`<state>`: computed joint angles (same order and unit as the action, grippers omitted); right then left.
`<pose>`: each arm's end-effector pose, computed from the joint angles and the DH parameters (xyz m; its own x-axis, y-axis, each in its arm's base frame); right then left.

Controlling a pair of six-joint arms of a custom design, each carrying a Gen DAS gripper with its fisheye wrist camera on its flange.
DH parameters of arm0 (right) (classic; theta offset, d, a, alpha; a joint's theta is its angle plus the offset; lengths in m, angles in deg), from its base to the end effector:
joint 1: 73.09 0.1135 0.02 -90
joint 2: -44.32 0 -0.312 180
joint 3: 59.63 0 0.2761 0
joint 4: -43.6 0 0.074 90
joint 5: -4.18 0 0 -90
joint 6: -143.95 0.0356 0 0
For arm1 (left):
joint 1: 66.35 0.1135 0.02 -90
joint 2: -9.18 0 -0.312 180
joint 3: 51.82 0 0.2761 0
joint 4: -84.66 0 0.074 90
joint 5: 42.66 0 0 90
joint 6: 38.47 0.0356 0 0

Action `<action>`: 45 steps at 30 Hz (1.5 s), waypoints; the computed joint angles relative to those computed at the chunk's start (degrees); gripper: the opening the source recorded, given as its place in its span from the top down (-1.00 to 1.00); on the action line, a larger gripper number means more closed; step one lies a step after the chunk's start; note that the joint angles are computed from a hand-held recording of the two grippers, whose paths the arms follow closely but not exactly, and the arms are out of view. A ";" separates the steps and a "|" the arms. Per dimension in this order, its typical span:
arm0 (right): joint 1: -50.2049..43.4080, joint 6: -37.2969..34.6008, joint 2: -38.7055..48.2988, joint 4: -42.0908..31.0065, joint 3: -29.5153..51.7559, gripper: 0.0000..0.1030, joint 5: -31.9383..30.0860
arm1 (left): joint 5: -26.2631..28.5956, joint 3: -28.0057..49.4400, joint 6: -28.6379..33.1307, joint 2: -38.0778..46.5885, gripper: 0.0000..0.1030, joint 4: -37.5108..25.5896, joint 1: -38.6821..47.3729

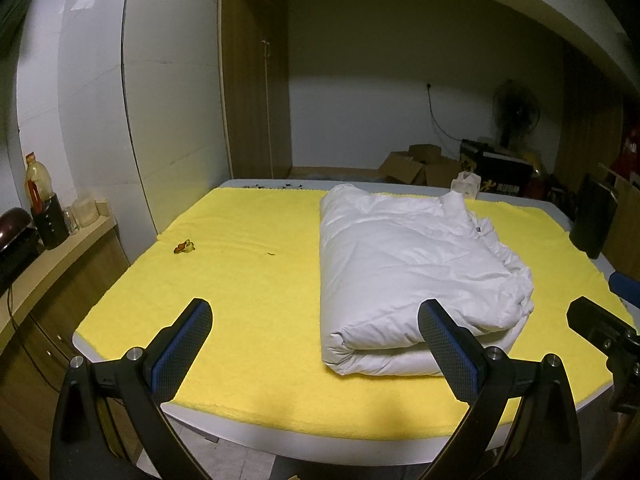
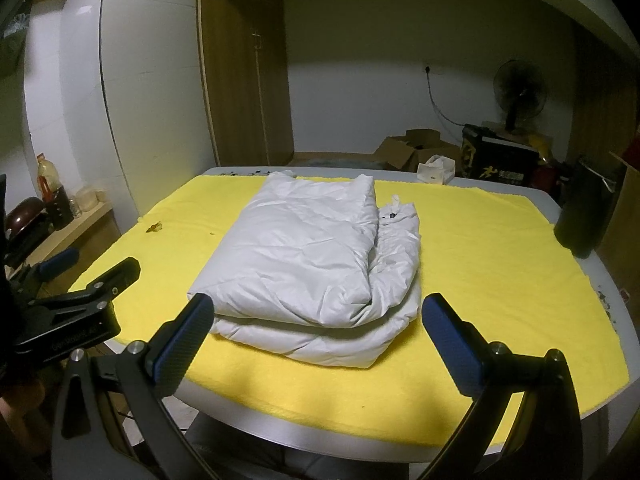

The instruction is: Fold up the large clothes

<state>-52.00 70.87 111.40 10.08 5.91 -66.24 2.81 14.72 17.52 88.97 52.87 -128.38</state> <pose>0.2492 0.0833 0.3317 -0.5369 0.0868 -0.8391 0.0765 0.9956 0.0541 0.1645 -0.2565 0.2870 -0.4973 0.0862 -0.8633 0.1436 0.9895 0.0161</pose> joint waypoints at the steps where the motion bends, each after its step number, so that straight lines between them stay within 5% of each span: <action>1: 0.02 0.04 -0.02 -0.04 -0.01 -1.00 0.18 | -0.18 0.06 -0.04 0.09 -0.99 -0.05 -0.11; 24: 0.31 0.66 0.26 -0.66 0.33 -1.00 2.60 | -1.39 0.97 -0.55 1.29 -0.99 -2.06 -0.56; 35: -0.67 2.72 0.11 0.00 -0.29 -1.00 -0.51 | 3.88 -0.40 1.24 0.70 -0.99 0.37 0.32; 45: 0.79 3.47 0.68 -1.06 0.03 -1.00 7.16 | 3.79 -2.95 0.83 0.05 -0.99 5.27 -0.27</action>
